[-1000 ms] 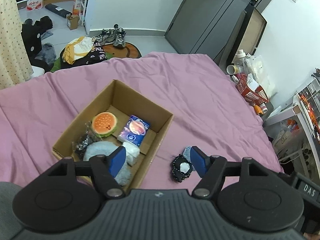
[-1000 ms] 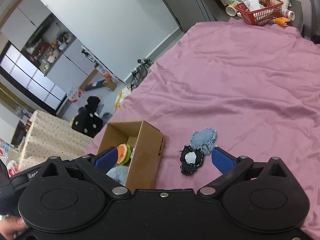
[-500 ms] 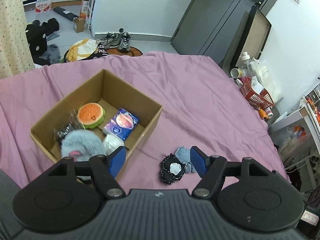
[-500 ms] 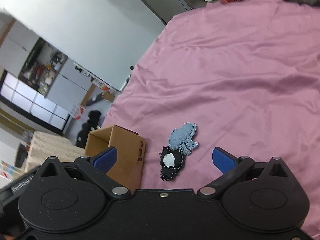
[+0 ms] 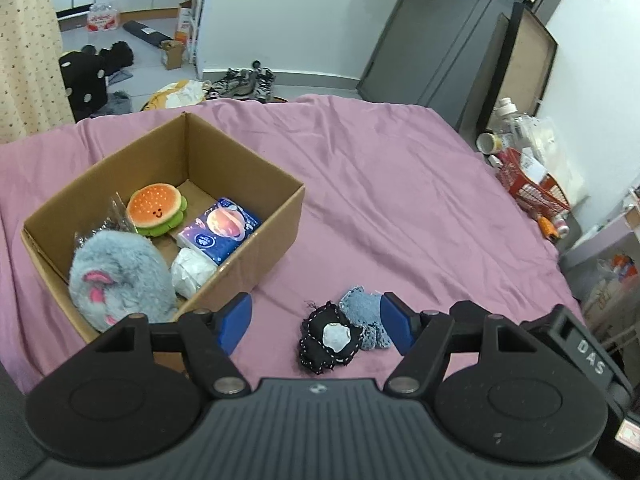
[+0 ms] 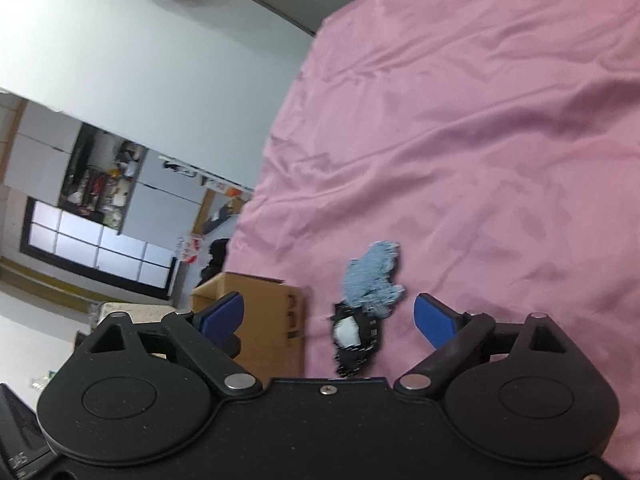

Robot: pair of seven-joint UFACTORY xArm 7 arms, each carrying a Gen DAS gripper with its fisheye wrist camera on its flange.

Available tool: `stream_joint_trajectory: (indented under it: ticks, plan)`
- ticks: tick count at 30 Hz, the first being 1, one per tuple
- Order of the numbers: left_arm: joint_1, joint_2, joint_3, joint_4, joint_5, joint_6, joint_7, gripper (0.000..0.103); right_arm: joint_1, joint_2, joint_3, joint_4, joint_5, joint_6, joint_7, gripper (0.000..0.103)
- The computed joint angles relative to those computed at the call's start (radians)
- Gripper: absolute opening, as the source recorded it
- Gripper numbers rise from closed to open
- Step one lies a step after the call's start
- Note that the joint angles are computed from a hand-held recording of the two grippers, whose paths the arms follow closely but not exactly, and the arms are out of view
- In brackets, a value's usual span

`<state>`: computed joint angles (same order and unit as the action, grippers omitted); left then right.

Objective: Organize soft objects
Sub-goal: 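Move both grippers from the box toward the black plush and denim patch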

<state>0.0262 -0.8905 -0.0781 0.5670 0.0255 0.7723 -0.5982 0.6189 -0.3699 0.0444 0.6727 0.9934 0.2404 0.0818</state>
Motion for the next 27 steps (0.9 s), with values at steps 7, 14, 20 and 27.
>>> stream_joint_trajectory:
  ticks: [7, 14, 20, 27]
  plan:
    - [-0.008, 0.072, -0.035, -0.021, 0.008, -0.061, -0.047, 0.066, 0.021, 0.077, -0.027, 0.012, 0.127, -0.044, -0.094, 0.092]
    - [-0.017, 0.141, -0.047, -0.042, 0.027, -0.124, -0.085, 0.064, 0.049, 0.121, -0.035, 0.079, 0.581, -0.051, -0.527, 0.092]
    - [-0.04, 0.194, -0.024, -0.057, 0.007, -0.15, -0.09, 0.051, -0.03, 0.154, 0.005, 0.088, 0.594, 0.033, -0.519, 0.077]
    - [-0.049, 0.249, 0.002, -0.06, -0.014, -0.185, -0.079, 0.045, -0.113, 0.189, 0.077, 0.098, 0.644, 0.067, -0.524, 0.063]
